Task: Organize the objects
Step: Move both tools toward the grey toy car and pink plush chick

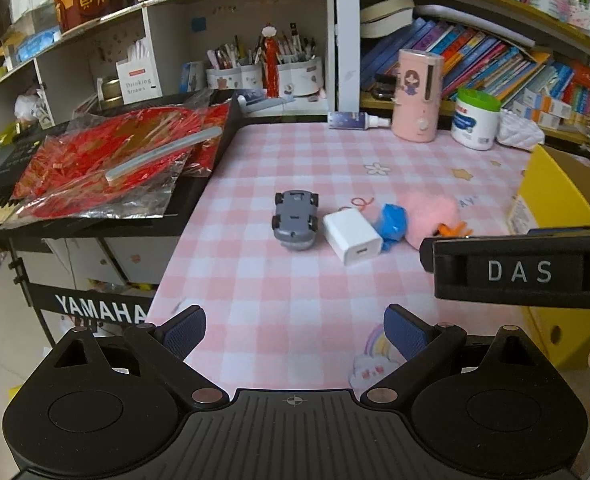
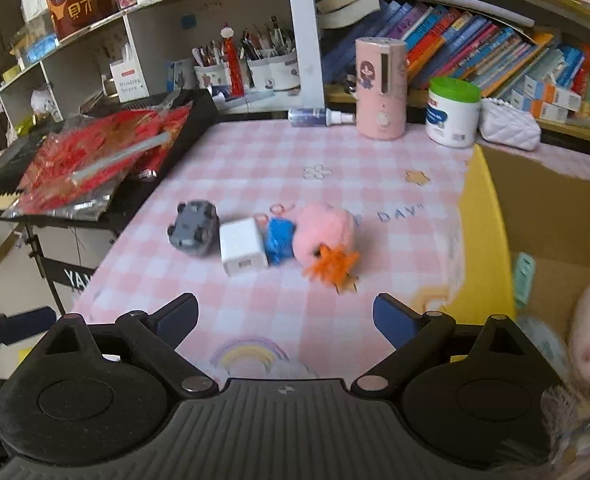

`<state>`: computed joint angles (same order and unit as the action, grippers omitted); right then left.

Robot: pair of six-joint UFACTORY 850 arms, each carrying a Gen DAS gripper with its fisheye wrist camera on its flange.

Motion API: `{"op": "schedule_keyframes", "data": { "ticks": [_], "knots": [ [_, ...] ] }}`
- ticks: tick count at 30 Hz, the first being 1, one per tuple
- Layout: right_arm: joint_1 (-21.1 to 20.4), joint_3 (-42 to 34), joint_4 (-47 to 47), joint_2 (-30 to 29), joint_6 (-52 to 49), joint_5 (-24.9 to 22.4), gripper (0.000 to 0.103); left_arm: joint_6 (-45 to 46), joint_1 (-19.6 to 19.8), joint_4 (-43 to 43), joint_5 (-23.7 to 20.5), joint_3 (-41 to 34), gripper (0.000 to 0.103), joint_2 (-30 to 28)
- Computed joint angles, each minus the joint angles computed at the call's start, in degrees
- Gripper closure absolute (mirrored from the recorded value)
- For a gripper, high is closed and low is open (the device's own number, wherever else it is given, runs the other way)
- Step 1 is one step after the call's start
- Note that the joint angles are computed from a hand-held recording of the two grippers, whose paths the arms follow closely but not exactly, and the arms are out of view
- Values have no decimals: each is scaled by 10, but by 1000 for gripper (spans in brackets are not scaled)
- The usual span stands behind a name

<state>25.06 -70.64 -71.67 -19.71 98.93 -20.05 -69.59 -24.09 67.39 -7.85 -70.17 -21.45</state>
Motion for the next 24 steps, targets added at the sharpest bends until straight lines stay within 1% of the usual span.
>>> {"op": "schedule_keyframes", "data": {
  "ticks": [2,4,5,8,10,11,13,14,15,16,17,18,20,21,22,23,24],
  "knots": [
    [-4,-16,-7,-15,-1,-3,9,37,2,-35,-4,-20,6,-17],
    [-13,-34,-34,-35,23,-9,9,60,3,-55,-5,-37,6,-31],
    [-18,-44,-30,-46,19,-13,10,72,4,-66,-5,-47,6,-39],
    [-39,-82,33,-79,-35,-6,12,86,4,-72,-5,-76,6,-63],
    [-52,-108,106,-101,-105,1,13,85,4,-69,-10,-97,7,-80],
    [-58,-121,144,-111,-140,5,16,106,4,-88,-11,-112,7,-92],
    [-69,-145,241,-130,-227,12,19,136,5,-114,-13,-135,7,-110],
    [-73,-156,282,-137,-262,12,23,148,5,-120,-17,-149,10,-122],
    [-77,-165,326,-145,-301,12,24,175,5,-141,-20,-163,12,-132],
    [-81,-172,364,-151,-335,13,28,220,6,-181,-22,-178,16,-143],
    [-85,-174,390,-153,-355,22,28,266,7,-223,-26,-193,20,-154],
    [-88,-176,408,-155,-370,28,29,308,8,-261,-32,-210,22,-167],
    [-90,-182,430,-159,-393,30,30,376,11,-329,-47,-241,33,-190],
    [-91,-183,446,-160,-409,33,30,418,13,-374,-54,-258,35,-202],
    [-92,-187,463,-162,-425,33,30,437,14,-394,-61,-271,39,-212],
    [-94,-188,481,-163,-441,36,30,432,15,-392,-60,-278,45,-217],
    [-94,-188,494,-163,-454,38,30,451,16,-413,-70,-290,48,-225]
  ]
}}
